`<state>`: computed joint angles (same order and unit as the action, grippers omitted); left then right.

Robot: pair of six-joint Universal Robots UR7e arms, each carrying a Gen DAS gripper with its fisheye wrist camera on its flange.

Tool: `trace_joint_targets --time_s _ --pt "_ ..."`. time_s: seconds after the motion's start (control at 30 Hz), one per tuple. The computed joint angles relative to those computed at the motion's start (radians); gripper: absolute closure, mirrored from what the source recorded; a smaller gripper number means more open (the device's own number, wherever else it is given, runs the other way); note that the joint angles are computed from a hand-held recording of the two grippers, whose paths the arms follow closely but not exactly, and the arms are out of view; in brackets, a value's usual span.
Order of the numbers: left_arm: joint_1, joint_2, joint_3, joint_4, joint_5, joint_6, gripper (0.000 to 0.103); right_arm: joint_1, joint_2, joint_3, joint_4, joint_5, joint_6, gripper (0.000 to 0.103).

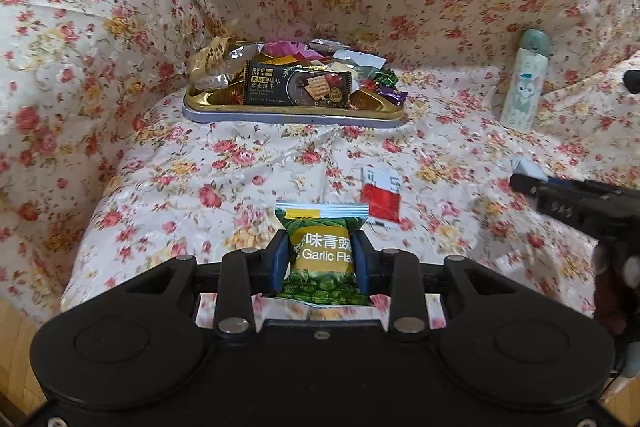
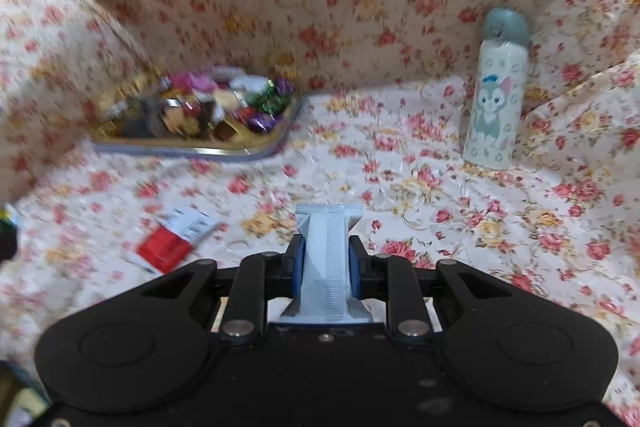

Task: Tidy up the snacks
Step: 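Carry the pea pack and white pack to the gold tray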

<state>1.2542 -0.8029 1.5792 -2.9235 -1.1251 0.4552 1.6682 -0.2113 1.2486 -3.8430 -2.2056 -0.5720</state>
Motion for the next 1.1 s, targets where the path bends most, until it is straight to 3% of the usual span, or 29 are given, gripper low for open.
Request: trace_joint_targets --time_s 0.4,0.67,0.77,0.97,1.1 --pt "-0.027 -0.169 0.221 0.015 0.018 -0.036 0.061 0.125 -0.089 0.361 -0.255 0.054 0.074 0.080" --pt "-0.039 -0.250 0.337 0.009 0.033 -0.070 0.061 0.170 -0.104 0.534 -0.351 0.084 0.215 0.079" --pt "-0.049 -0.265 0.363 0.029 0.060 -0.092 0.061 0.187 -0.101 0.566 -0.342 0.043 0.258 0.079" --pt "-0.049 -0.269 0.367 0.093 0.071 -0.151 0.061 0.197 -0.129 0.631 -0.188 -0.022 0.432 0.079" --pt "-0.046 -0.239 0.351 0.112 0.089 -0.164 0.061 0.203 -0.115 0.632 -0.157 -0.074 0.468 0.079"
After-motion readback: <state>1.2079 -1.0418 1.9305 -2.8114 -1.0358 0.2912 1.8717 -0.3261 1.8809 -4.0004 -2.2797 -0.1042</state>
